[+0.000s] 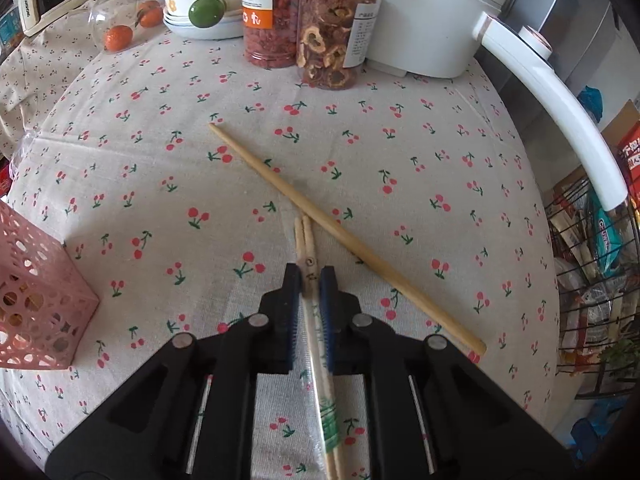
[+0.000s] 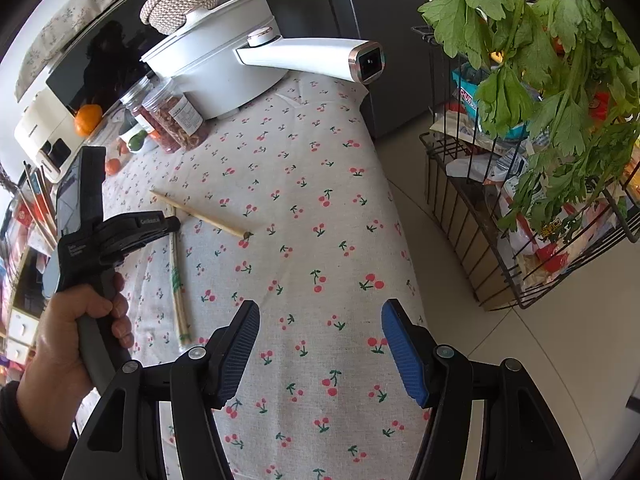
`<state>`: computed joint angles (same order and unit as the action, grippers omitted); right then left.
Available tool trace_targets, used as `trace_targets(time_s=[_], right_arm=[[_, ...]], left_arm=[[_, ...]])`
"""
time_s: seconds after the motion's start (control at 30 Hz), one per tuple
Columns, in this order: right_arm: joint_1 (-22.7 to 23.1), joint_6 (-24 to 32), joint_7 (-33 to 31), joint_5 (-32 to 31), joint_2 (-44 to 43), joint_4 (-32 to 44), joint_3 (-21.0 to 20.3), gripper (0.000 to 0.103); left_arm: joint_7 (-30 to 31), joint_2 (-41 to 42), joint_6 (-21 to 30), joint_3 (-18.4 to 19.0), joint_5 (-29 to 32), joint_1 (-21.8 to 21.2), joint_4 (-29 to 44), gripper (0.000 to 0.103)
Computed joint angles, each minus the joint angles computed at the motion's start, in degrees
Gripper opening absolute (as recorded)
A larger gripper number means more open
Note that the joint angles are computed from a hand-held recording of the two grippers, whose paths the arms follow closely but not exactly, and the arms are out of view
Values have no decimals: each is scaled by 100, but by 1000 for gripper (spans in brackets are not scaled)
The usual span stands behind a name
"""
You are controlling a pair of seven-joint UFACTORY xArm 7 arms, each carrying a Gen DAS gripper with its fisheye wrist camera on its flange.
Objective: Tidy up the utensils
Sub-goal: 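Close the left gripper on the sleeved chopsticks and lift them, then grasp the loose wooden chopstick with the right gripper while the left holds the sleeved pair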
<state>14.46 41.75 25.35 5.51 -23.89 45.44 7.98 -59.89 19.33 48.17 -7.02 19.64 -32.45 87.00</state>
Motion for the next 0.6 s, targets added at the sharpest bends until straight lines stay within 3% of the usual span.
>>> trace_targets(time_s=[0.1,0.23,0.43,0.5,0.6], right_arm=[[-11,18,47,-21,-16,5,13,65],[-19,29,82,-72,7,35,38,65],[13,85,164,-79,136,175,69,65],[5,96,216,-146,158,224,105,65],[9,109,273,-216,188,284,134,65]], left_arm=[[676,-358,-138,-232,-553,223,-463,11],[1542,-451,243,-381,-847,274,-457,11],[1644,-40,1058,-292,-644,13,258,16],[1751,40,1290,-301,-644,-55,424,11],[1794,-556,952,-333,-604,-86,-296,11]])
